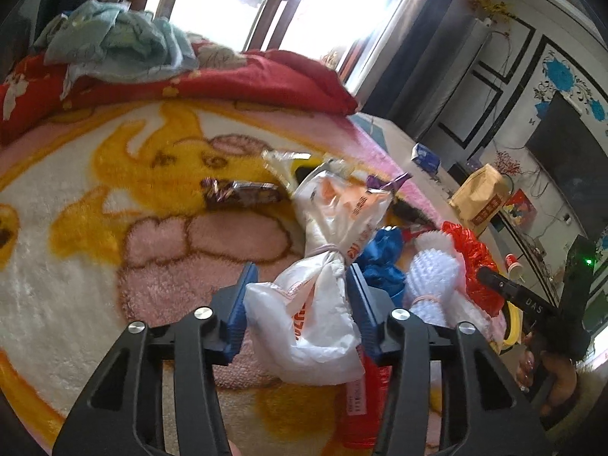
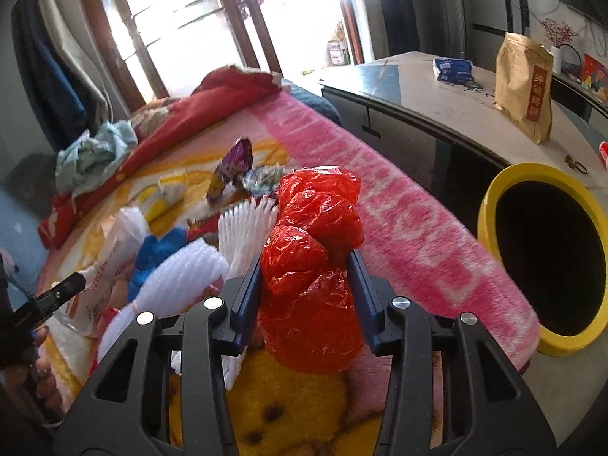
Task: Collect trash
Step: 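Grasp the white plastic bag with the left gripper while the right grasps the red bag, then carry both held bags over the yellow-rimmed trash bin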
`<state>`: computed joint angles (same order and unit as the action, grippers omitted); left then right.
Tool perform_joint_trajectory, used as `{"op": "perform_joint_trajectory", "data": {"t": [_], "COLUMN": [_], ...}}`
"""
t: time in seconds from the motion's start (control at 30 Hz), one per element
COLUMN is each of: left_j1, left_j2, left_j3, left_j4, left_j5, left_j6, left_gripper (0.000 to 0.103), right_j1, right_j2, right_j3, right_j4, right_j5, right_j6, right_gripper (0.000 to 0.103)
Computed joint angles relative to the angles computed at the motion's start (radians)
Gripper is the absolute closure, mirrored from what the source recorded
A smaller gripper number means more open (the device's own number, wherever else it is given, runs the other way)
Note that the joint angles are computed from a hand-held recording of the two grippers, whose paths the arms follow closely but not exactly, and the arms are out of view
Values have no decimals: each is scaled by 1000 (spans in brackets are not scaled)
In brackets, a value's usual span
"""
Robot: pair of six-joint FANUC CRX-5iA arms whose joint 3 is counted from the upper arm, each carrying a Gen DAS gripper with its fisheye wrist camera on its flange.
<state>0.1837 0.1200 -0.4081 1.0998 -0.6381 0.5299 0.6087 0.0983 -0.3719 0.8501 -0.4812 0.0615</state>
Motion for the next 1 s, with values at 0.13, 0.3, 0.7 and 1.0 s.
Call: {"op": "perform_joint_trajectory", "data": {"t": [0.13, 0.3, 0.7, 1.0], "left_j1": [-8, -29, -118, -203], "left_j2": [-23, -48, -38, -5], "left_j3": [-13, -19, 18, 52], "left_j4": [68, 130, 173, 169], "left_j5": [-3, -6, -19, -35], "left_j6": [-58, -108, -161, -177], "left_gripper": [62, 63, 67, 67], "right_j1": [-16, -39, -117, -162], "right_j2": [-30, -67, -127, -171], "right_j3": [-24, -58, -126, -174], "right_j4": [46, 100, 144, 212], "right_j5": [8, 18, 138, 109], "right_j6": [-50, -104, -198, -311], "right_gripper": [67, 67, 67, 67]}}
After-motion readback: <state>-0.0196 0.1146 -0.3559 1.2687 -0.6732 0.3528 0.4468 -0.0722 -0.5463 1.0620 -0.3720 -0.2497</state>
